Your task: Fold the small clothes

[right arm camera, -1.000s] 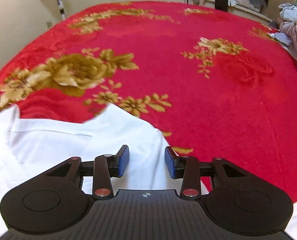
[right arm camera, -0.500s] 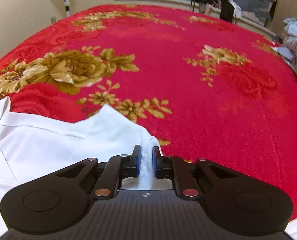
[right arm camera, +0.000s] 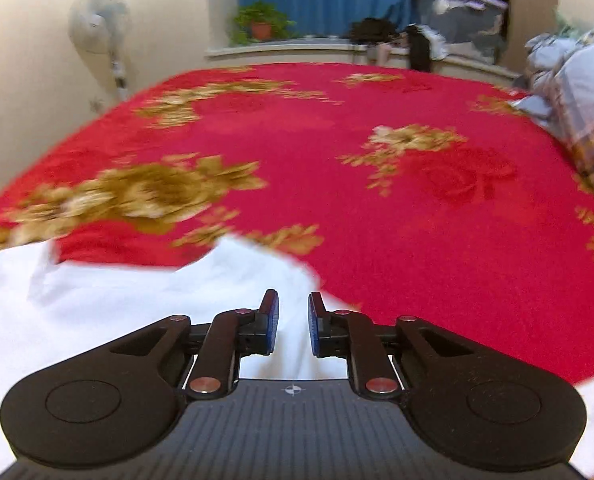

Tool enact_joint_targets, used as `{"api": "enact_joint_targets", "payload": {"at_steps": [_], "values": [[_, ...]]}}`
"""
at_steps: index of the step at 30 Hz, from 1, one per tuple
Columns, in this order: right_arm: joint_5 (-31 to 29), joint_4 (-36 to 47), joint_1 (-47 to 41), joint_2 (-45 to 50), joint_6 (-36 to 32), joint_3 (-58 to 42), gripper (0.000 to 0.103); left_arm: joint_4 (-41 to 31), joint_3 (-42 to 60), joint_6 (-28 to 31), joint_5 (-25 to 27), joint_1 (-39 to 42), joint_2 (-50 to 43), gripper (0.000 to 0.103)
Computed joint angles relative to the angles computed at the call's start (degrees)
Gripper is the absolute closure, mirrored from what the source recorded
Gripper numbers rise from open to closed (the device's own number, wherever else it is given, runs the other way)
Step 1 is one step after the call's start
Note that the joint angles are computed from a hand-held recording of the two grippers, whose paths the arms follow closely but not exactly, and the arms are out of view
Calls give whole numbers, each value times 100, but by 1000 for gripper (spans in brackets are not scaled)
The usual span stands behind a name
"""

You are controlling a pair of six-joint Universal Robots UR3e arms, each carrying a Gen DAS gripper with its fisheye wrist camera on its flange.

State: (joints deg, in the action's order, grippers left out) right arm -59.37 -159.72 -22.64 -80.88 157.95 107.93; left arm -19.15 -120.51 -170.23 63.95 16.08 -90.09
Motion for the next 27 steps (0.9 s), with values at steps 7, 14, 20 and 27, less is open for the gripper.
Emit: {"api": "enact_joint_targets", "payload": {"at_steps": [7,14,20,27], "values": [[-336,1775,-795,-1684,-1546,1049,86,-1402,394,-13,1285,-714,1047,76],[1067,2593,-2777,-3238,-2137,1783,79,-2947,258,-868,1563,-1115,3701,51],[1290,1429,-3977,-2475,-1280,2098,79,-3013,-332,-1961,2419,-1818,4201,51],[903,-654,-4874,-95,951,1163,79,-1313,-458,-1766,3612,-2542,2774,50]]}}
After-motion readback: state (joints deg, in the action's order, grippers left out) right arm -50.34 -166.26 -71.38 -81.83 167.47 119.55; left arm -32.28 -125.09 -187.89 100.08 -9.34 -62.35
